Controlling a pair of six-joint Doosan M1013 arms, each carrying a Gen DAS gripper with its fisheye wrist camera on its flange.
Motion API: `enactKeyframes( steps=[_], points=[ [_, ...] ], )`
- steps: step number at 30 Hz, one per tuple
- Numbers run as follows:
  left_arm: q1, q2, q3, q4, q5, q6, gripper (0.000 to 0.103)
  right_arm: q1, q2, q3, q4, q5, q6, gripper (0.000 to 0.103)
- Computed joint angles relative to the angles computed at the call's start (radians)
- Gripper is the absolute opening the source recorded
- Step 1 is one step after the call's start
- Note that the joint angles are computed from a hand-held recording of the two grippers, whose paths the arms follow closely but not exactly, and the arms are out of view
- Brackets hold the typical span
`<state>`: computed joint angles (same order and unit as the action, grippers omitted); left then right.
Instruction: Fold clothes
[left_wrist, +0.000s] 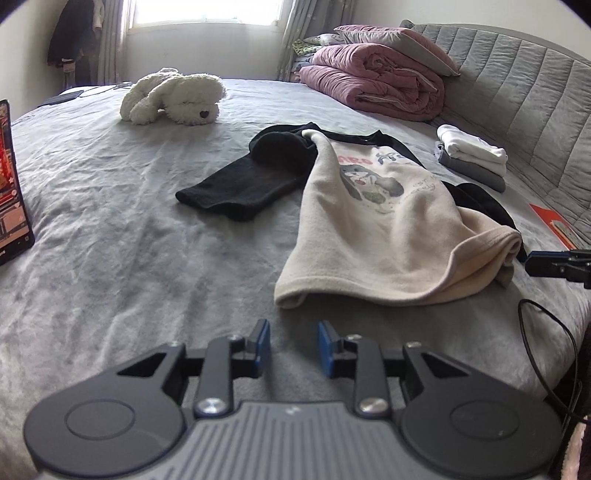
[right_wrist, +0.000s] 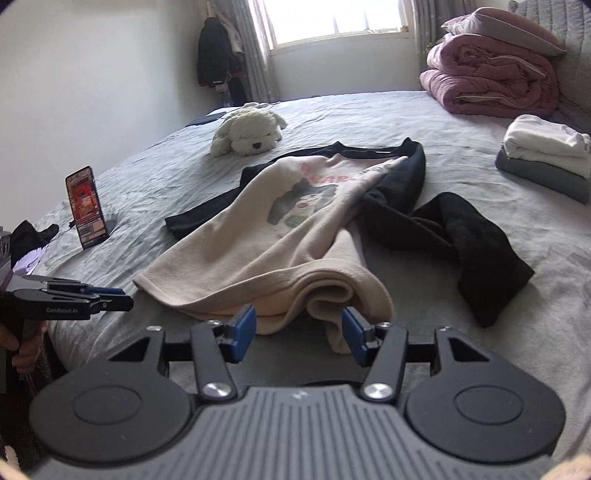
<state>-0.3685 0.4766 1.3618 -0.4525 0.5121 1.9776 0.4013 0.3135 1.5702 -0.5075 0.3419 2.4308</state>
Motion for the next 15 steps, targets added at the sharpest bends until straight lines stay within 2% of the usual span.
enactKeyframes(
  steps=[6,10,15],
  points=[
    [-0.006,0.015,-0.017,0.038,-0.012,-0.045,0.034,-0.011,-0.001,0.022,-0.109,0.026,0.186,0.056],
    [-0.007,0.020,-0.021,0.061,-0.028,-0.096,0.034,-0.013,0.006,0.029,-0.120,0.053,0.241,0.056],
    [0.002,0.019,-0.011,0.033,-0.054,-0.128,0.034,-0.014,0.012,0.035,-0.133,0.046,0.282,0.051]
  ],
)
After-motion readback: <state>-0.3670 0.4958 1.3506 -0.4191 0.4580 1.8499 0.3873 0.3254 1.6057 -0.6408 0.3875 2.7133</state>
